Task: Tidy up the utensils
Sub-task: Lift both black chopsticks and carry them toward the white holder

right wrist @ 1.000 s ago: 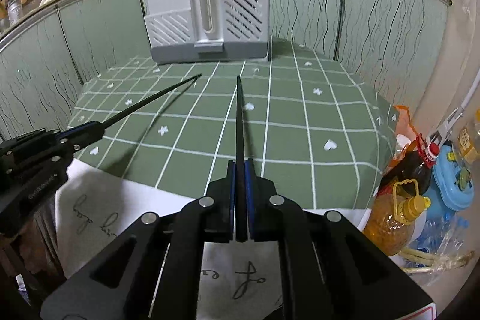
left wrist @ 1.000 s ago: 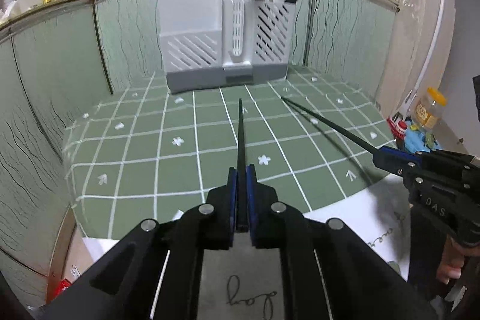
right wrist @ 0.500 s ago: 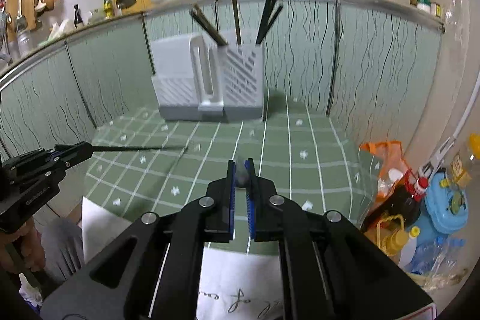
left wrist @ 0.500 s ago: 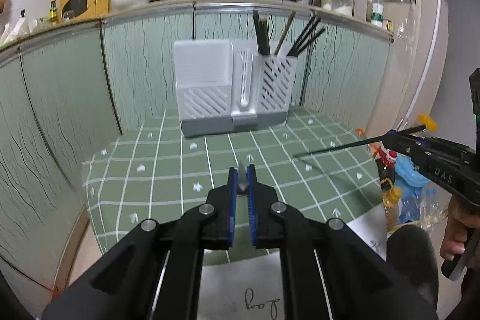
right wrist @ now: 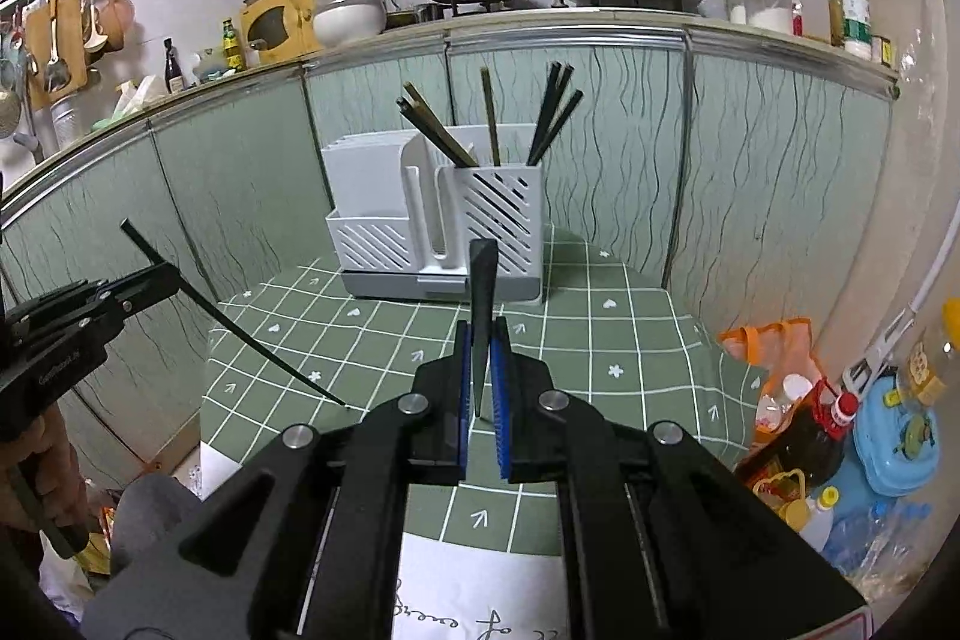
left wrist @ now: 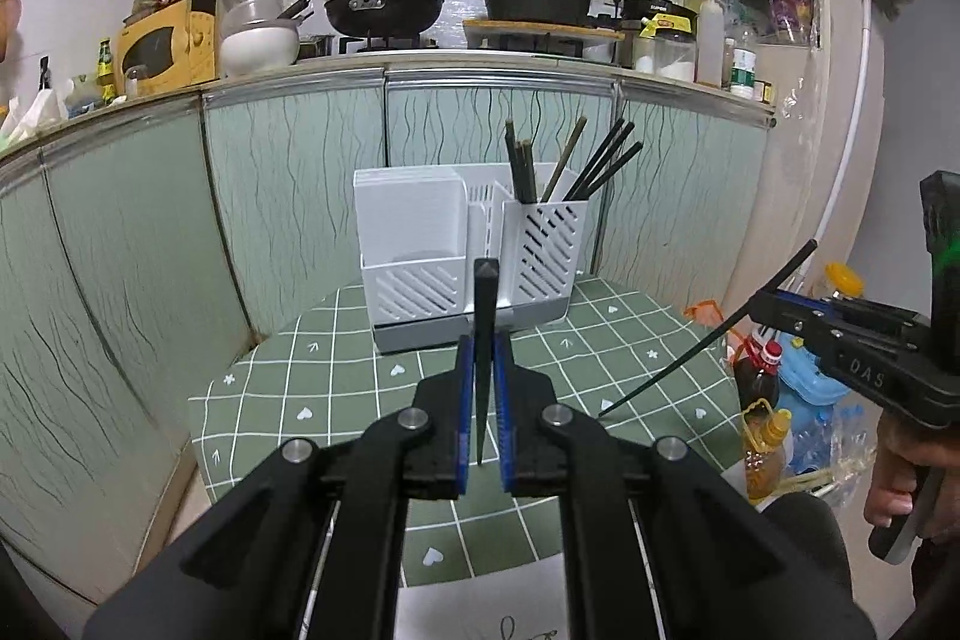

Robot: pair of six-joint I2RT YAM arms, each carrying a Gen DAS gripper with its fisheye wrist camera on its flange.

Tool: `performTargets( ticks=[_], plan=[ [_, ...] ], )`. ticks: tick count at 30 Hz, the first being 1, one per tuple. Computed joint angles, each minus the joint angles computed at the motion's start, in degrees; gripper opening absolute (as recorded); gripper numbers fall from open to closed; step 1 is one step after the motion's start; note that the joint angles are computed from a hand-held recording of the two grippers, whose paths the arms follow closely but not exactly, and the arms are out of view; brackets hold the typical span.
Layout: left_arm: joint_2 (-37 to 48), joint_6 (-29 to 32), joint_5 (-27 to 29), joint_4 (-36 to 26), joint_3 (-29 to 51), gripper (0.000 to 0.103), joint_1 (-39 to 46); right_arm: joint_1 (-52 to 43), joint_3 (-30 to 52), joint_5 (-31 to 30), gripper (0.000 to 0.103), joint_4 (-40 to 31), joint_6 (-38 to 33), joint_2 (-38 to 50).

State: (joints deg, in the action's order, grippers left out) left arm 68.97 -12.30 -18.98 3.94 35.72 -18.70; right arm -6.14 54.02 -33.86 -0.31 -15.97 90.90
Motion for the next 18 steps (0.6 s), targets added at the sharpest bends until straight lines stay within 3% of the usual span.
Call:
performTargets(
  ticks=[13, 18],
  plan=[
    [0.06, 0.79, 3.48, -3.22, 2.92, 0.008, 1.45, 1.75, 2.84, 1.5, 0.006, -3.91, -1.45, -3.05],
    [1.32, 1.49, 5.37, -4.53, 5.37, 0.008, 2.74, 1.93, 7.36, 0.42, 0.006, -8.14, -1.25, -1.71]
  ],
)
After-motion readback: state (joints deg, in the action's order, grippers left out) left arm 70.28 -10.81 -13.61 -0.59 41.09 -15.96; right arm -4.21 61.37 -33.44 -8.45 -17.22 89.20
